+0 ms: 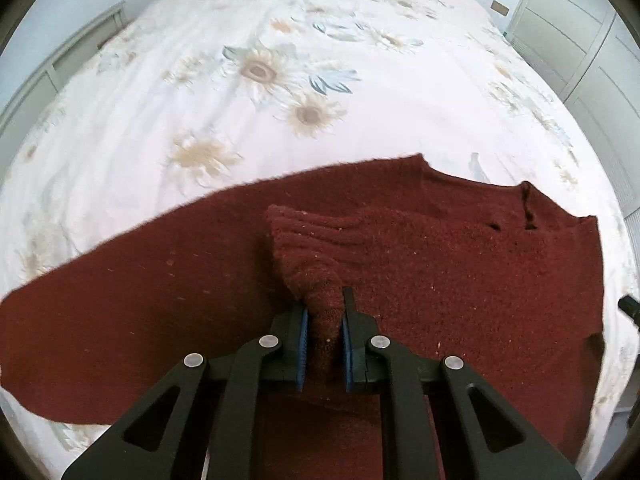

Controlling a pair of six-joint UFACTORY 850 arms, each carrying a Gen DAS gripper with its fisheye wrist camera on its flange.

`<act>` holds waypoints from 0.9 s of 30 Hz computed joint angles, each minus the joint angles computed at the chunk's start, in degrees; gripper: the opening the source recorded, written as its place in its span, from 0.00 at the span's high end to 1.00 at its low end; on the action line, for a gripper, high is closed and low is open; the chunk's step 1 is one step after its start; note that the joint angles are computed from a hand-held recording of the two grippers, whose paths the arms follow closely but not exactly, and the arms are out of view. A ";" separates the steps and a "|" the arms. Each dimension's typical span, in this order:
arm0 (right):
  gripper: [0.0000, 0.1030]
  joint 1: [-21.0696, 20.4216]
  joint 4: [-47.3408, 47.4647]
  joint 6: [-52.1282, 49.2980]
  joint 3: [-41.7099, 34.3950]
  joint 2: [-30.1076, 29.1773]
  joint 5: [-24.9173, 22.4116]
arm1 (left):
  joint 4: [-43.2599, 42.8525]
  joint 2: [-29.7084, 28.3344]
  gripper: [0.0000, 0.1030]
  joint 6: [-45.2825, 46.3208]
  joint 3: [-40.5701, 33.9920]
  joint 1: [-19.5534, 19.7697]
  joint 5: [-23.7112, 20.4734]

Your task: Fold small clothes

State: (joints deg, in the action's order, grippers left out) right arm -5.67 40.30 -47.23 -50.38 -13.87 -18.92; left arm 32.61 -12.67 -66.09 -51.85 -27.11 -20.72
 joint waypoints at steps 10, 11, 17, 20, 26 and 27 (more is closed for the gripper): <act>0.35 2.81 -2.73 6.40 -7.39 -10.19 -5.04 | -4.80 -2.86 0.89 3.65 0.82 0.48 0.92; 0.44 3.05 -2.95 6.26 -7.52 -10.61 -5.43 | -4.12 -3.38 0.89 3.03 0.31 0.11 0.52; 0.81 3.08 -4.59 8.22 -6.28 -9.36 -3.50 | -2.61 -3.24 0.89 3.23 -0.11 -0.56 -0.51; 0.81 2.63 -5.88 9.15 -6.18 -9.88 -2.76 | -2.39 -4.02 0.89 3.38 -0.17 -0.67 -1.00; 0.71 3.42 -7.50 11.71 -6.76 -10.68 -1.90 | 2.28 -5.36 0.84 -0.83 -0.81 -1.82 -2.75; 0.66 3.85 -9.68 14.11 -6.60 -10.21 -1.62 | 1.41 -5.30 0.82 0.03 -0.86 -1.73 -2.59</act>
